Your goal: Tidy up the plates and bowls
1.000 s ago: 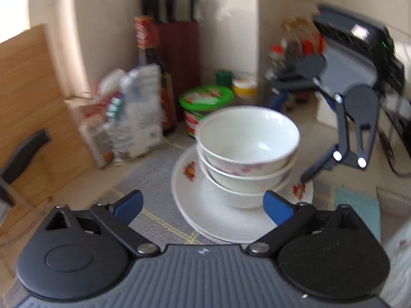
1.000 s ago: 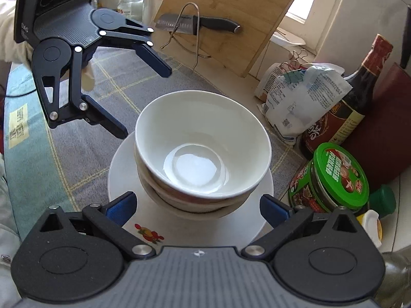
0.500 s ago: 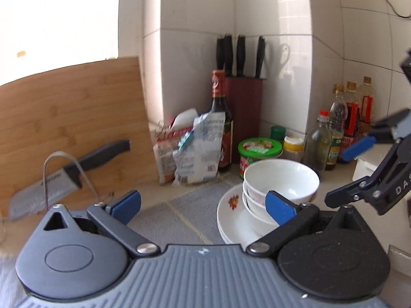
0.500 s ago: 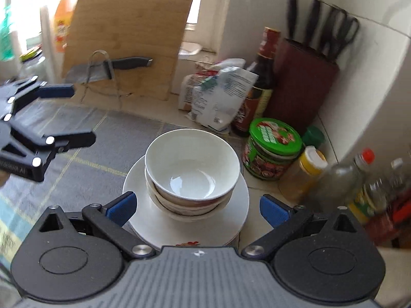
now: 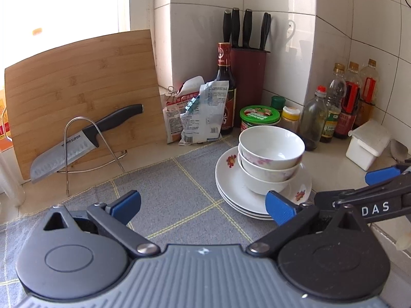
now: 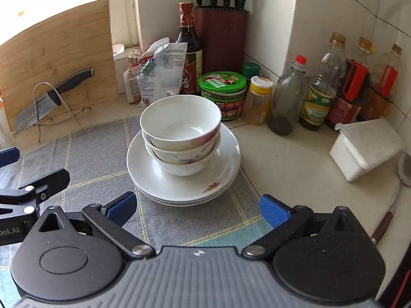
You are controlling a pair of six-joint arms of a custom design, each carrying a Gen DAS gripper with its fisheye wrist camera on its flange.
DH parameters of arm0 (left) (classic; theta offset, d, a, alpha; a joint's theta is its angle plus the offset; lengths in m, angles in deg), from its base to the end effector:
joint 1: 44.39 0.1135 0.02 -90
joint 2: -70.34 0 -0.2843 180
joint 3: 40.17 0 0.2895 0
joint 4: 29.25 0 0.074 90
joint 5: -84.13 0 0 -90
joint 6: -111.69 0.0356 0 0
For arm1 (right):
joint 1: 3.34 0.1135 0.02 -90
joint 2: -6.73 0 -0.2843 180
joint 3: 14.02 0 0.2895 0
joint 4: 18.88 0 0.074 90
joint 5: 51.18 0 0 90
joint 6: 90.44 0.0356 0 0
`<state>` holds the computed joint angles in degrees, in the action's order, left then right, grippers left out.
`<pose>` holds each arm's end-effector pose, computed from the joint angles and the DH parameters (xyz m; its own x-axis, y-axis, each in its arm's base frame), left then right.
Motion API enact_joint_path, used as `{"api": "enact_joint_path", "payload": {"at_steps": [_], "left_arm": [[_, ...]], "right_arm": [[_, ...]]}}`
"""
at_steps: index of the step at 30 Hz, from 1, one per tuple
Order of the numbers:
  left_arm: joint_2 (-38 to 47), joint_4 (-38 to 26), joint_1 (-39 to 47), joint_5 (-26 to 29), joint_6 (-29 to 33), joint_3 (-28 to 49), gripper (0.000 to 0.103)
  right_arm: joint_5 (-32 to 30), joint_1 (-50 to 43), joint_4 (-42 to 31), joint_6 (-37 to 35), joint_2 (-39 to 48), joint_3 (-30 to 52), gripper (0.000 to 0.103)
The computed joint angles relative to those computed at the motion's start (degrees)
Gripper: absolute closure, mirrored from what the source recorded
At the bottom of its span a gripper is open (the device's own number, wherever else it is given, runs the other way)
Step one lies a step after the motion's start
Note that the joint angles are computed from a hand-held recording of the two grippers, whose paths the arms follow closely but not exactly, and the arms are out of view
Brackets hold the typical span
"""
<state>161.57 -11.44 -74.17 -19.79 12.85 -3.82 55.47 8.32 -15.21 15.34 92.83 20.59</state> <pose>0.2466 -0.1313 0.0955 -0.5655 0.1517 -0.8107 0.2313 0.9727 0.0207 0.2503 0.0412 0.0905 -0.6998 0.1216 -0.7039 0.1923 0.9811 -0.0217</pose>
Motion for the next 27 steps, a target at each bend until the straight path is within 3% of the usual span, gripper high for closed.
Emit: {"api": "enact_joint_path", "payload": {"at_steps": [12, 27], "left_arm": [[-2.53, -5.89, -1.85, -3.26, -2.05, 1.04, 0.001], [-3.29, -7.04, -2.49, -4.07, -3.67, 1.56, 0.001]], "right_arm": [[0.23, 0.38, -0.27, 2.07, -2.68, -1.17, 0.000], [-0.12, 0.05, -0.43, 1.43, -3.61, -1.10, 0.000]]}}
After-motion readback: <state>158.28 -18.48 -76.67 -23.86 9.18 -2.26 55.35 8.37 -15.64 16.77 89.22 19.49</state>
